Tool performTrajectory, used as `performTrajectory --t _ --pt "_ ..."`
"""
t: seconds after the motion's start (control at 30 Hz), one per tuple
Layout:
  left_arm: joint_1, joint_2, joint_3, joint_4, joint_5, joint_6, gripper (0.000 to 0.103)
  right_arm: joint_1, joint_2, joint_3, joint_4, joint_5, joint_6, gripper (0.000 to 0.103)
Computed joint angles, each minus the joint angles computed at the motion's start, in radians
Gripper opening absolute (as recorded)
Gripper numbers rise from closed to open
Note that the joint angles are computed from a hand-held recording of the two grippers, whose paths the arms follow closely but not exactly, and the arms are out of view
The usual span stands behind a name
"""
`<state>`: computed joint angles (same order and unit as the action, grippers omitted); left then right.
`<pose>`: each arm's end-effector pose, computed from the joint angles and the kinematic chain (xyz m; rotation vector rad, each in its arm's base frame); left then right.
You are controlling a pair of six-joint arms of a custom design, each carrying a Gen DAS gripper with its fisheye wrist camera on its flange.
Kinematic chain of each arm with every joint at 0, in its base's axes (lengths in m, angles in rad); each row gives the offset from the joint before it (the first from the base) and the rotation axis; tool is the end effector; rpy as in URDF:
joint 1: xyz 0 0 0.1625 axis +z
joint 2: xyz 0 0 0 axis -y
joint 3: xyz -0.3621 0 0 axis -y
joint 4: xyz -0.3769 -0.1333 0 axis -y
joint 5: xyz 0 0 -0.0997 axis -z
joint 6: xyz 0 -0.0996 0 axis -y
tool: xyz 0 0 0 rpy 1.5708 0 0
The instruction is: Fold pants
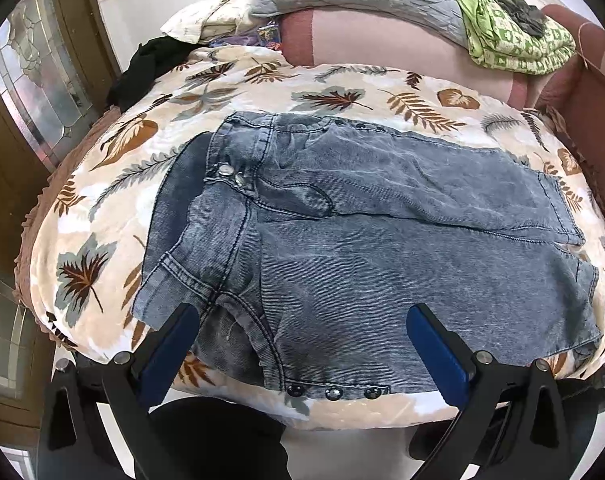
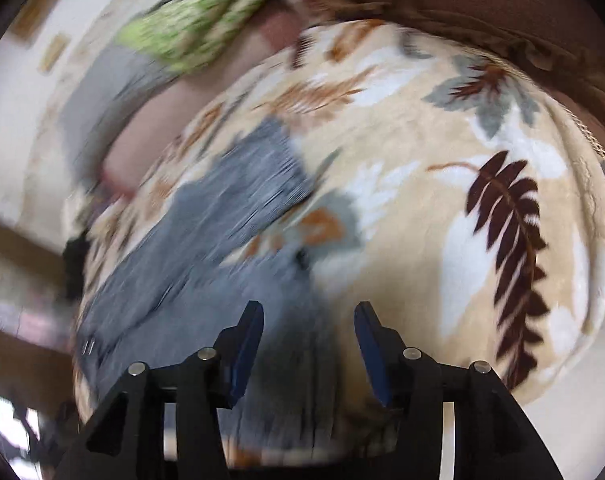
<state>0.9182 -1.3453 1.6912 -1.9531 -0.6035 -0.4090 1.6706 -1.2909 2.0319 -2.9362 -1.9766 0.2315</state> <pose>-0.1552 -0.5576 0.3348 0.2517 2.2327 -0.6327 0.1446 -0.5006 0.2401 -0.3557 -2.6762 0.9489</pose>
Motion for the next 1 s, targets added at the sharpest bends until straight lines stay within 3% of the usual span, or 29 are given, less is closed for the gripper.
performTrajectory --t 0.07,0.17,0.27,0.33,0.37,0.4,0.43,0.53,0.67,0.73,0.77,0.8,0.87,0.93,1.0 --pt "-0.004 0.003 0.003 -0.004 -0.004 0.006 0.103 -0.015 -0.057 0.057 0.047 0.135 0.023 0.051" --pt "-0.016 0.006 0.016 -0.020 -0.013 0.025 0.103 -0.087 -0.099 0.154 -0.009 0.374 0.117 0.051" --pt "-0.029 0.006 0.023 -0.022 -0.026 0.036 0.103 -0.171 -0.043 0.231 -0.169 0.576 0.257 0.051" --pt "-0.038 0.002 0.029 -0.022 -0.024 0.047 0.103 -0.211 0.013 0.255 -0.295 0.664 0.331 0.051" --pt "-0.042 -0.002 0.032 -0.023 -0.019 0.051 0.103 -0.224 0.048 0.266 -0.390 0.672 0.393 0.054" --pt "-0.045 -0.006 0.035 -0.024 -0.014 0.053 0.103 -0.227 0.071 0.272 -0.455 0.657 0.436 0.064" --pt "-0.047 -0.012 0.038 -0.025 -0.011 0.051 0.103 -0.225 0.100 0.278 -0.545 0.616 0.504 0.068" --pt "-0.047 -0.023 0.042 -0.028 -0.003 0.042 0.103 -0.227 0.158 0.278 -0.684 0.578 0.610 0.072" --pt "-0.042 -0.025 0.041 -0.019 -0.007 0.032 0.103 -0.189 0.169 0.240 -0.668 0.469 0.667 0.072" --pt "-0.040 -0.024 0.041 -0.015 -0.011 0.032 0.103 -0.105 0.133 0.184 -0.539 0.277 0.580 0.055" --pt "-0.039 -0.025 0.041 -0.014 -0.013 0.033 0.103 -0.059 0.113 0.150 -0.474 0.173 0.512 0.027" --pt "-0.039 -0.026 0.041 -0.015 -0.013 0.033 0.103 -0.019 0.105 0.131 -0.450 0.069 0.463 0.011" --pt "-0.037 -0.028 0.041 -0.019 -0.011 0.031 0.103 0.058 0.116 0.072 -0.437 -0.122 0.282 0.010" --pt "-0.032 -0.027 0.037 -0.017 -0.012 0.027 0.103 0.100 0.146 0.024 -0.424 -0.232 0.162 0.010" --pt "-0.026 -0.026 0.032 -0.013 -0.013 0.023 0.103 0.110 0.153 -0.014 -0.321 -0.289 0.152 0.010"
